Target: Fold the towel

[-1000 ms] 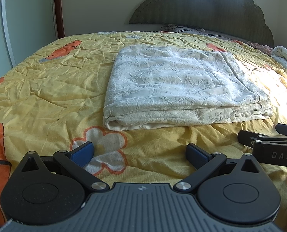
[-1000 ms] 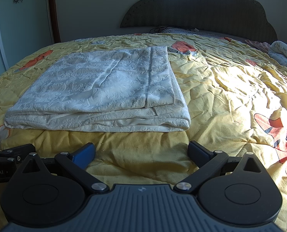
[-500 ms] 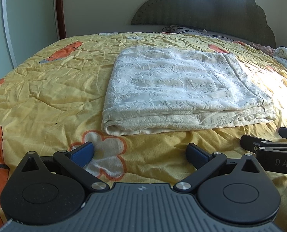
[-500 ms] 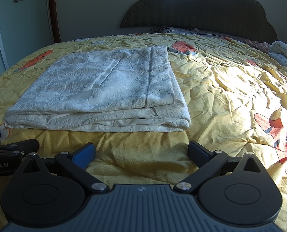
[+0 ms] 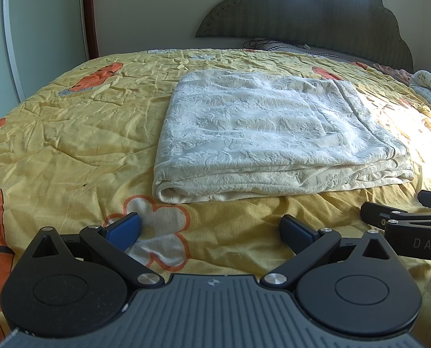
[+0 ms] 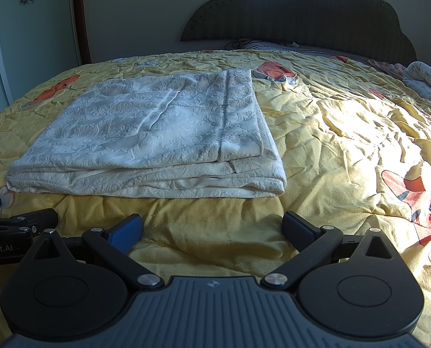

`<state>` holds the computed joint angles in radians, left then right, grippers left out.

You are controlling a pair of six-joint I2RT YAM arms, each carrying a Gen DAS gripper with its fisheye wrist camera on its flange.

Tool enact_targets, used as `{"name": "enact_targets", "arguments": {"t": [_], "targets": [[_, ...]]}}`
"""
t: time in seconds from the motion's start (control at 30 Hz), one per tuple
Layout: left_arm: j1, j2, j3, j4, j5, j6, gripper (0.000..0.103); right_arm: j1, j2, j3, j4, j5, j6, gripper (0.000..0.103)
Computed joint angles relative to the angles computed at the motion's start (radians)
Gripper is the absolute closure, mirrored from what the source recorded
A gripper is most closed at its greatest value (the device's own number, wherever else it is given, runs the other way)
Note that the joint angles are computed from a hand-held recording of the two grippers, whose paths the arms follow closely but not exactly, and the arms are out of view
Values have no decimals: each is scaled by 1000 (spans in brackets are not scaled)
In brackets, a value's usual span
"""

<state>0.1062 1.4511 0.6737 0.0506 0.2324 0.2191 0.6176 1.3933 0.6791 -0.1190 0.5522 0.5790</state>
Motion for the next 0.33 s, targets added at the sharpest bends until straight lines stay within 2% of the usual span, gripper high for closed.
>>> {"name": "enact_targets", "arguments": {"t": [0.2, 0.33], "targets": [[-5, -1, -1, 3, -20, -5, 0, 0, -2, -2, 0, 0, 0, 0], [1, -6, -8, 6, 1, 0, 0, 0, -2, -1, 0, 0, 0, 0]]}}
